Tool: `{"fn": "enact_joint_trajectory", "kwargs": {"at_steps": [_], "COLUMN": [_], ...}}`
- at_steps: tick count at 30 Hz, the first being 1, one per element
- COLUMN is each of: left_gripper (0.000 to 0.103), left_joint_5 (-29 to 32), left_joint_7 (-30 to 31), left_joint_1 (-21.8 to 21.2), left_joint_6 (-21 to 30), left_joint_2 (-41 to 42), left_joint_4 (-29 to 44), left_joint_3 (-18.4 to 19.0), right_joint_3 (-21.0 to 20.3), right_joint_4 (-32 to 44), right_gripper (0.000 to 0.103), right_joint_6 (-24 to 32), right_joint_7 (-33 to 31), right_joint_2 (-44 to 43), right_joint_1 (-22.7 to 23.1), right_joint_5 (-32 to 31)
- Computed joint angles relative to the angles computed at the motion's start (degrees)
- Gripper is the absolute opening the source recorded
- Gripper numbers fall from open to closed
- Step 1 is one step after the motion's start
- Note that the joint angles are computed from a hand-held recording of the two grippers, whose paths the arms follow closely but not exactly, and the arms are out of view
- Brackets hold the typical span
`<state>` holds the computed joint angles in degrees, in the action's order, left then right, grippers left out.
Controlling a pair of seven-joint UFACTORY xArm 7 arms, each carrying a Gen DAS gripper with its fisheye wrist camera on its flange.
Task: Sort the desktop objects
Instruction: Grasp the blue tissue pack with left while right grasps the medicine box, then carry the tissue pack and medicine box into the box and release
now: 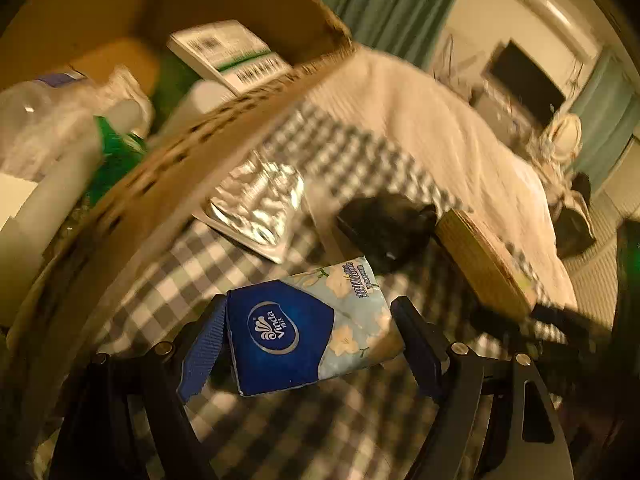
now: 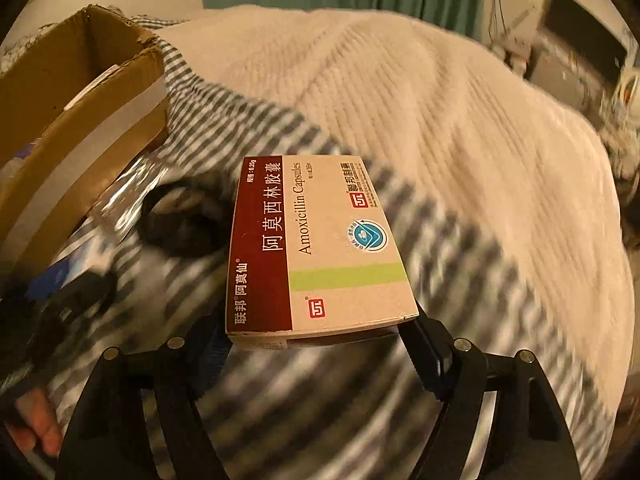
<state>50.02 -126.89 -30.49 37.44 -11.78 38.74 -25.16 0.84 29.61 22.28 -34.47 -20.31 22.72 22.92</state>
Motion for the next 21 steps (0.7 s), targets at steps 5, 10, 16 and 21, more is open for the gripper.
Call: {"fn": "enact_joint_trajectory", "kwargs": {"at_steps": [5, 10, 16, 21], "left_gripper": [0.083, 0.083, 0.083, 0.083], "left_joint_5": [-5.3, -12.4, -19.3, -24.2], "left_joint_7": [5.4, 12.9, 26.1, 36.1], "left_joint_1": [-0.7, -2.4, -5.0, -5.4], "left_joint_6": [-4.4, -11.4, -7.8, 4.4], "left_joint_2": [-7.0, -16.0, -24.8, -31.2], "left_joint_4": [-2.3, -5.9, -5.4, -4.0], "left_joint_3": [-0.5, 0.8, 3.6, 2.7], "right_joint_3": [-3.4, -3.2, -6.3, -4.2], "right_joint_4": [-4.7, -8.2, -10.8, -10.7], "right_gripper": [0.077, 0.077, 0.076, 0.076], "right_joint_6": [9.4, 16.6, 25.4, 27.6], "right_joint_7": [1.3, 7.1, 12.7, 17.2], "right_joint_2": [-9.9, -22.1, -34.1, -37.3], "right_joint_1": [-1.5, -4.4, -5.2, -4.3], "right_joint_5": [3.2, 1.7, 5.9, 6.3]}}
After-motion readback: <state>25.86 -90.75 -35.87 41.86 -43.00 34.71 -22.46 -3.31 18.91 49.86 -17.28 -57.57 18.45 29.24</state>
